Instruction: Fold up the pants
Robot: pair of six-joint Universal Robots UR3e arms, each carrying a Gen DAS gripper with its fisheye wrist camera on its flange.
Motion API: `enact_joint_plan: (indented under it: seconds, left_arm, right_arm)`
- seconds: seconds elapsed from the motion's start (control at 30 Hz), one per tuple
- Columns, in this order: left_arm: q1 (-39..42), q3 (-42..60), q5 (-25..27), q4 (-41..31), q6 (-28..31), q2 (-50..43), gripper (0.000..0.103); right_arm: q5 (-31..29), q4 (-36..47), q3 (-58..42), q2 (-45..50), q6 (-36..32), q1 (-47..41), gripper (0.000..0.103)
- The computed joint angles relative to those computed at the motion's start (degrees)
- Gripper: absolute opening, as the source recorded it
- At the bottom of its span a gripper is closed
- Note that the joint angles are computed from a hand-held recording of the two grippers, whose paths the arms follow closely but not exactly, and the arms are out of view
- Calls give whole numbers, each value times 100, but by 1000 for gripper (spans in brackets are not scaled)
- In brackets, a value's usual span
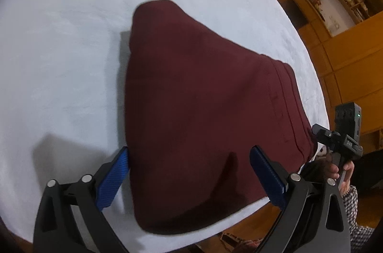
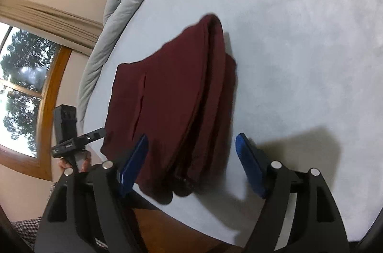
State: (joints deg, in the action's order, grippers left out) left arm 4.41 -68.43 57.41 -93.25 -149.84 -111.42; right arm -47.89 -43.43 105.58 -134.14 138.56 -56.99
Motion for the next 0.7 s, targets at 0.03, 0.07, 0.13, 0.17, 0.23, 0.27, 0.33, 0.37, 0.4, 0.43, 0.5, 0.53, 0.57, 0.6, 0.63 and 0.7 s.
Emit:
enact_joint_plan:
  seconds: [0.03, 0.07, 0.13, 0.17, 0.23, 0.27, 0.33, 0.37, 0.4, 0.43, 0.5, 0.53, 0.57, 0.6, 0.63, 0.7]
  left_arm:
    - [-24, 42, -8, -20, -12, -69, 98]
    - [-65, 177, -15, -114, 9, -206, 99]
    - [-135, 389, 21, -219, 78, -446, 99]
    - [-160, 576, 8, -349, 162, -649, 99]
    - [-138, 688, -76, -444, 230, -810, 99]
    - [-144, 795, -117, -536, 267, -895, 99]
    - [-178, 1230, -131, -883, 417, -1156, 99]
    - [-194, 1403, -129, -1024, 458, -1262, 99]
    - [-218, 1453, -145, -1062, 422, -1288, 99]
    - [-208, 1548, -288, -1253, 453, -1304, 99]
    - [-134, 1632, -652, -1639, 676, -1245, 99]
    - [-128, 1550, -730, -1659, 784, -1129, 99]
    - [-144, 1524, -734, -1653, 851, -1088, 99]
    - [-156, 1404, -705, -1509, 803, -1055, 99]
    - [-197, 1348, -581, -1347, 630, -1116, 99]
    - [-295, 1413, -341, -1257, 377, -1314, 99]
  right_arm:
    - [55, -88, 121, 102, 55, 87, 76]
    - [87, -109, 198, 169, 39, 117, 76]
    - [151, -382, 451, 307, 219, 263, 77]
    - [195, -467, 534, 362, 266, 314, 78]
    - [325, -461, 682, 519, 172, 332, 78]
    - [349, -432, 723, 565, 123, 307, 78]
    - [453, -217, 764, 682, -188, 248, 78]
    - [479, -294, 808, 749, -199, 325, 78]
    - [505, -330, 835, 774, -190, 366, 78]
    - [547, -354, 877, 792, -197, 395, 78]
    - [562, -205, 862, 765, -368, 357, 76]
    - [559, -103, 850, 737, -462, 297, 76]
    - [550, -38, 861, 717, -525, 245, 75]
    - [546, -39, 905, 704, -538, 232, 75]
    - [559, -147, 984, 701, -480, 271, 75]
    - [666, -363, 1091, 656, -287, 413, 79]
